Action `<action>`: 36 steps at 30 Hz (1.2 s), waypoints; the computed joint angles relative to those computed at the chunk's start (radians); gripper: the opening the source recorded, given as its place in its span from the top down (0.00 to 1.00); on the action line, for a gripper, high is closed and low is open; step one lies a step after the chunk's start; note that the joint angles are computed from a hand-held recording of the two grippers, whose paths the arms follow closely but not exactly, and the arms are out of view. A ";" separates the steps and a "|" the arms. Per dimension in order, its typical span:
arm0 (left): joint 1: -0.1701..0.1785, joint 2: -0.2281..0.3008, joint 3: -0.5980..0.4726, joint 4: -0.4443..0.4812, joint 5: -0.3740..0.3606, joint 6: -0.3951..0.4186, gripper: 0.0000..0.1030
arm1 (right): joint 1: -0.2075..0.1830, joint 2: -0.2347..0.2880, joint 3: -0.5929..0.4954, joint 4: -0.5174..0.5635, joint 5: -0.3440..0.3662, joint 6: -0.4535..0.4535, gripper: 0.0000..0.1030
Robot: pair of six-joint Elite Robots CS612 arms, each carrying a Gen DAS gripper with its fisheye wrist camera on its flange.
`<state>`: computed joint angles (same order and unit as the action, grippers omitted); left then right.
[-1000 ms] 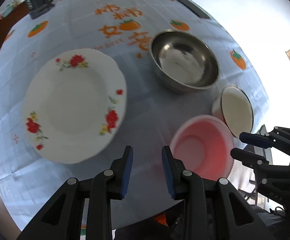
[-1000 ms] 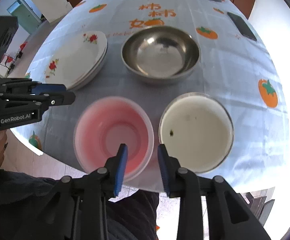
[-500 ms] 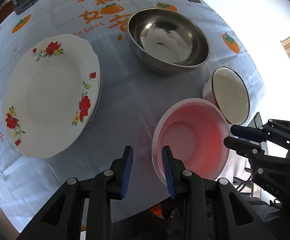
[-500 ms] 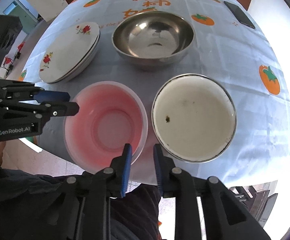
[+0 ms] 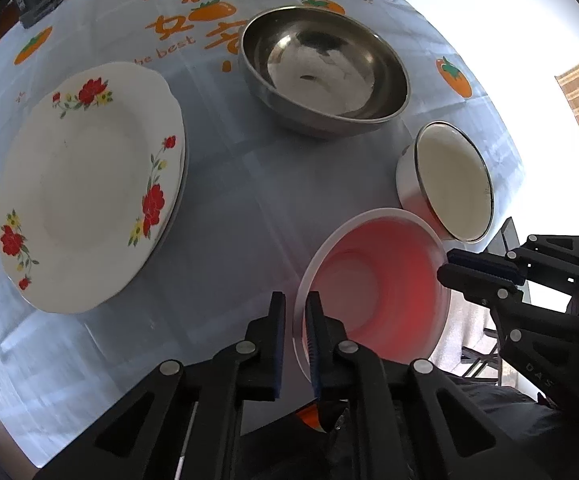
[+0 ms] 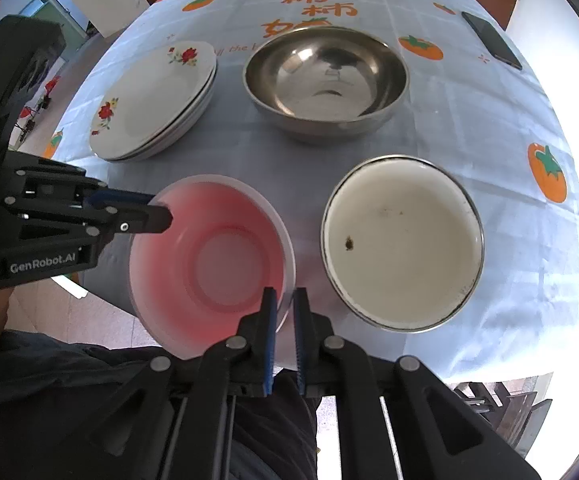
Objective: Organize plates and bowls
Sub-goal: 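Close both grippers on opposite rims of the pink plastic bowl, then lift the pink bowl with both grippers and carry it over the steel bowl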
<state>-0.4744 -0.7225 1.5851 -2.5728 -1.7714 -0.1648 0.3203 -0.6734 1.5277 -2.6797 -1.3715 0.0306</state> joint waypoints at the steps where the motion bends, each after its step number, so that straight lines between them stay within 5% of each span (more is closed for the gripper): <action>1: 0.002 0.002 -0.002 0.005 -0.006 -0.005 0.90 | -0.001 0.001 0.000 -0.003 0.001 0.002 0.93; 15: 0.012 0.016 -0.015 0.025 -0.022 -0.021 0.90 | -0.003 0.005 -0.009 0.008 0.010 0.003 0.83; 36: 0.016 0.007 -0.021 0.009 -0.011 -0.022 0.93 | -0.014 -0.001 -0.011 -0.008 0.056 -0.013 0.92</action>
